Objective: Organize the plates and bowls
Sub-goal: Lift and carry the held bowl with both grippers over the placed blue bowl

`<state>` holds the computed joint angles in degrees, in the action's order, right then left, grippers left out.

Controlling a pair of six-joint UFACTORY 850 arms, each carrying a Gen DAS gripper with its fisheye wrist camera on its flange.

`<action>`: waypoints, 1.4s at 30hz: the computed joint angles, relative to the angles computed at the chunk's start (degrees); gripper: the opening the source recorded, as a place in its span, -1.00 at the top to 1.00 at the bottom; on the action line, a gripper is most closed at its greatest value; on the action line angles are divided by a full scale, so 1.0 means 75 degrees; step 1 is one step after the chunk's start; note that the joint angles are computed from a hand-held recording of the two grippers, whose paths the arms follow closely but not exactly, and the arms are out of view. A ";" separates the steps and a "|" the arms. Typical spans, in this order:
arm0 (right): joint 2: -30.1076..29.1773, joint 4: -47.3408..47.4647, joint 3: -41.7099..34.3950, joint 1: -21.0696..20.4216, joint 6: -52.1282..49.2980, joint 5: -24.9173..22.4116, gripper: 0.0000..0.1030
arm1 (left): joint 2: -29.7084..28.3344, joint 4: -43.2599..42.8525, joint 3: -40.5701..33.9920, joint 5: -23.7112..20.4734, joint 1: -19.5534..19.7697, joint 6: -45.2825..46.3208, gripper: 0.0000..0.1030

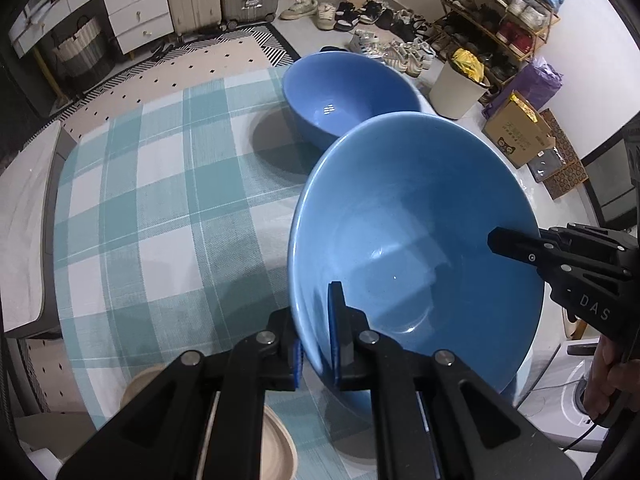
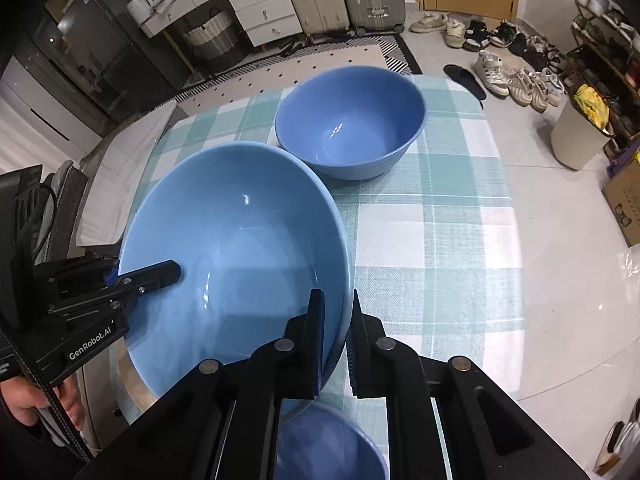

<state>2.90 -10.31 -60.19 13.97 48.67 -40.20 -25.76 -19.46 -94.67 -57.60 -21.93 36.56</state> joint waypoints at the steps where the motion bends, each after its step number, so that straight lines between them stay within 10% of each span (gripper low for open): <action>1: 0.0100 -0.0120 0.0036 0.0064 0.0174 -0.0060 0.81 | 0.0080 -0.0029 0.0075 -0.0022 -0.0003 0.0030 0.85; 20: 0.1535 -0.1493 0.0959 0.1490 0.2421 -0.0894 0.81 | 0.1715 -0.0670 0.2076 0.0159 0.0065 0.0784 0.83; 42: 0.2176 -0.1552 0.2421 0.2139 0.3706 -0.0059 0.81 | 0.2922 -0.0204 0.4081 0.1486 -0.0111 0.1341 0.77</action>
